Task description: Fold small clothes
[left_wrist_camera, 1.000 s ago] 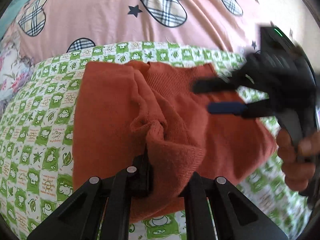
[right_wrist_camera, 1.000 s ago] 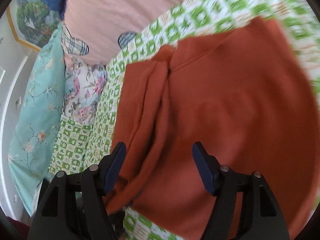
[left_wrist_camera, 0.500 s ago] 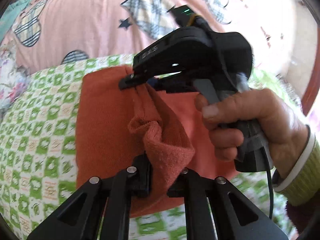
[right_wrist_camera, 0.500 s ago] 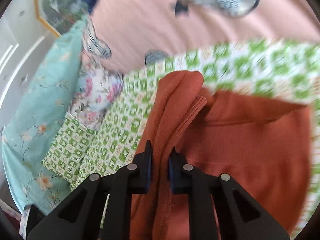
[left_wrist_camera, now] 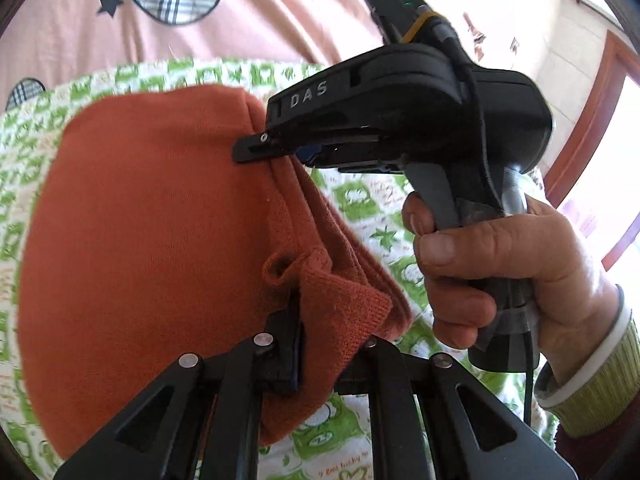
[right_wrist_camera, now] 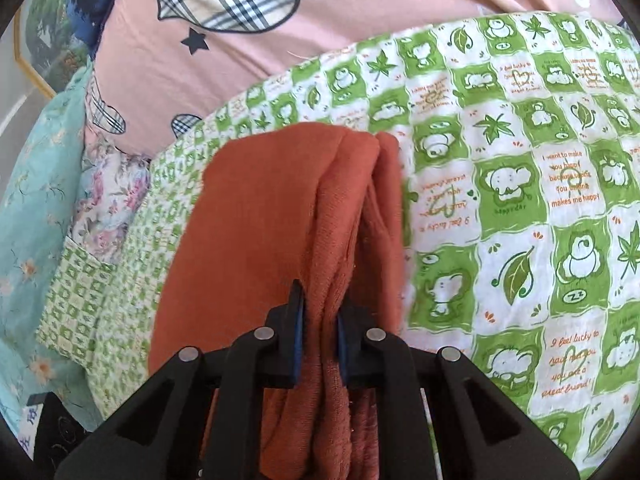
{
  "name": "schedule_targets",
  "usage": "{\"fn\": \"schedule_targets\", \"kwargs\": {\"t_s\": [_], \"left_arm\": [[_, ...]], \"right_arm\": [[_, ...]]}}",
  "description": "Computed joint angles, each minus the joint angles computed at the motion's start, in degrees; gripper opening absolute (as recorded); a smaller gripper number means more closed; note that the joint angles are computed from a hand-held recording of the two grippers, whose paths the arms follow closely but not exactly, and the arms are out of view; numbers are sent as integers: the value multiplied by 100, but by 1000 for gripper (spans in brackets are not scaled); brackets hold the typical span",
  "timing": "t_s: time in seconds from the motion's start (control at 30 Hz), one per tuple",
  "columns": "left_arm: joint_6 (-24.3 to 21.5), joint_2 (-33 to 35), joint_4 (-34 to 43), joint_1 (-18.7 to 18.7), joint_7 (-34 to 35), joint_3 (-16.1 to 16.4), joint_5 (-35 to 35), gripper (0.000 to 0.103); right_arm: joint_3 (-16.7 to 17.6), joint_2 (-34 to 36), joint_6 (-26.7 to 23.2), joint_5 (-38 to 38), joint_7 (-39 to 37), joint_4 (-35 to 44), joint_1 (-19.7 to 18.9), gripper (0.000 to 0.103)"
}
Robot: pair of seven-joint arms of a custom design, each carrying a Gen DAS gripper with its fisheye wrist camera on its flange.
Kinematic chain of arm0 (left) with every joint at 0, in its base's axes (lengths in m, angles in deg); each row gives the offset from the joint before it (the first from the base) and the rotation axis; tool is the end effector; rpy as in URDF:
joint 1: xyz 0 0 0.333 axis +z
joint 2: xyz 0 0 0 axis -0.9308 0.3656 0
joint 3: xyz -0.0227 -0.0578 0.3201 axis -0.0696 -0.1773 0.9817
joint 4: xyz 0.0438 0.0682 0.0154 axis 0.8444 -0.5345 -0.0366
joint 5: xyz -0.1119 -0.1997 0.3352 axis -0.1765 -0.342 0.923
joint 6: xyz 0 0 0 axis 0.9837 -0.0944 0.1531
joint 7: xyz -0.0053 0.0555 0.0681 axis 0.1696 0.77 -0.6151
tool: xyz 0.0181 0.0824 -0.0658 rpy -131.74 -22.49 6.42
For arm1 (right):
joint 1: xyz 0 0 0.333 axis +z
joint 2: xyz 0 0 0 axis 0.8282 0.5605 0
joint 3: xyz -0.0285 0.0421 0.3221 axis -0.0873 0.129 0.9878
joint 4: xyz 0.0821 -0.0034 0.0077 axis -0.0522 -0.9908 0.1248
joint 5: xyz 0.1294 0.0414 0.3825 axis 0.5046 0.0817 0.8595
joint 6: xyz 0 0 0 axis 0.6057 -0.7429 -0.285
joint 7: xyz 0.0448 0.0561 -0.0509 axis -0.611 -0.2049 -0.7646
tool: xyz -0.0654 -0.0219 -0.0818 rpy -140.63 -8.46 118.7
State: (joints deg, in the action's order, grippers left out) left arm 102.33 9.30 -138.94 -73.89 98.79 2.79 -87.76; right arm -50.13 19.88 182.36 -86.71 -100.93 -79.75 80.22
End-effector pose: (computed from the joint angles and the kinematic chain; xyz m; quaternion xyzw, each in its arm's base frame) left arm 0.5314 -0.1453 0.4100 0.2754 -0.8817 0.3826 0.0188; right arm 0.5498 0.3333 0.4462 -0.4649 0.7884 -0.0685 0.3970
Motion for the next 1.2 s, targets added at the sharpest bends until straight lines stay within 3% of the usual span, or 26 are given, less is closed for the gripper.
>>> {"fn": "schedule_targets", "kwargs": {"t_s": [0.17, 0.27, 0.33, 0.37, 0.43, 0.5, 0.6, 0.67, 0.77, 0.87, 0.97, 1.07, 1.1, 1.13, 1.17, 1.2], "left_arm": [[-152, 286, 276, 47, -188, -6, 245, 11], [-387, 222, 305, 129, -274, 31, 394, 14], [-756, 182, 379, 244, -396, 122, 563, 21], [-937, 153, 415, 309, -423, 171, 629, 27], [-1147, 28, 411, 457, -313, 282, 627, 40], [-1170, -381, 101, 587, -117, 400, 481, 58], [-991, -296, 304, 747, -10, 561, 277, 79], [-845, -79, 551, 837, -56, 590, 205, 85], [-581, 518, 1136, 919, -676, 516, 554, 85], [-1325, 1445, 2164, 1087, -1676, 461, 962, 84], [-1703, 2072, 2798, 1210, -2345, 323, 1207, 84], [-1722, 2257, 2954, 1324, -2396, 139, 1073, 84], [-1729, 2271, 2974, 1343, -2327, 79, 1029, 79], [-1761, 2332, 3025, 1341, -2251, 22, 1013, 69], [-1853, 2406, 3106, 1333, -2216, -16, 1055, 48], [-1847, 2415, 3123, 1305, -2262, -24, 1121, 44]], "right_arm": [[-63, -9, -141, -135, 133, -34, 87, 16], [-117, -215, -550, -512, 581, -100, 206, 19], [-31, -419, -1080, -643, 811, -146, 234, 23], [40, -532, -1350, -611, 875, -186, 222, 28], [94, -748, -1234, -930, 1421, -382, 160, 40], [130, -861, -866, -1525, 2074, -523, 77, 71], [266, -756, -708, -1414, 1809, -469, -6, 74], [320, -565, -556, -971, 1370, -385, -49, 74], [306, -330, -332, -576, 1007, -305, -55, 74], [327, -107, -150, -46, 551, -234, -95, 74], [171, 33, 30, -1, 549, -193, 9, 72], [393, 189, 330, 609, 53, -176, -190, 41], [348, 214, 390, 672, 55, -166, -144, 33], [272, 213, 374, 665, 98, -146, -55, 30], [126, 201, 390, 554, 258, -134, 86, 28], [-112, 173, 440, 295, 595, -122, 310, 27]]}}
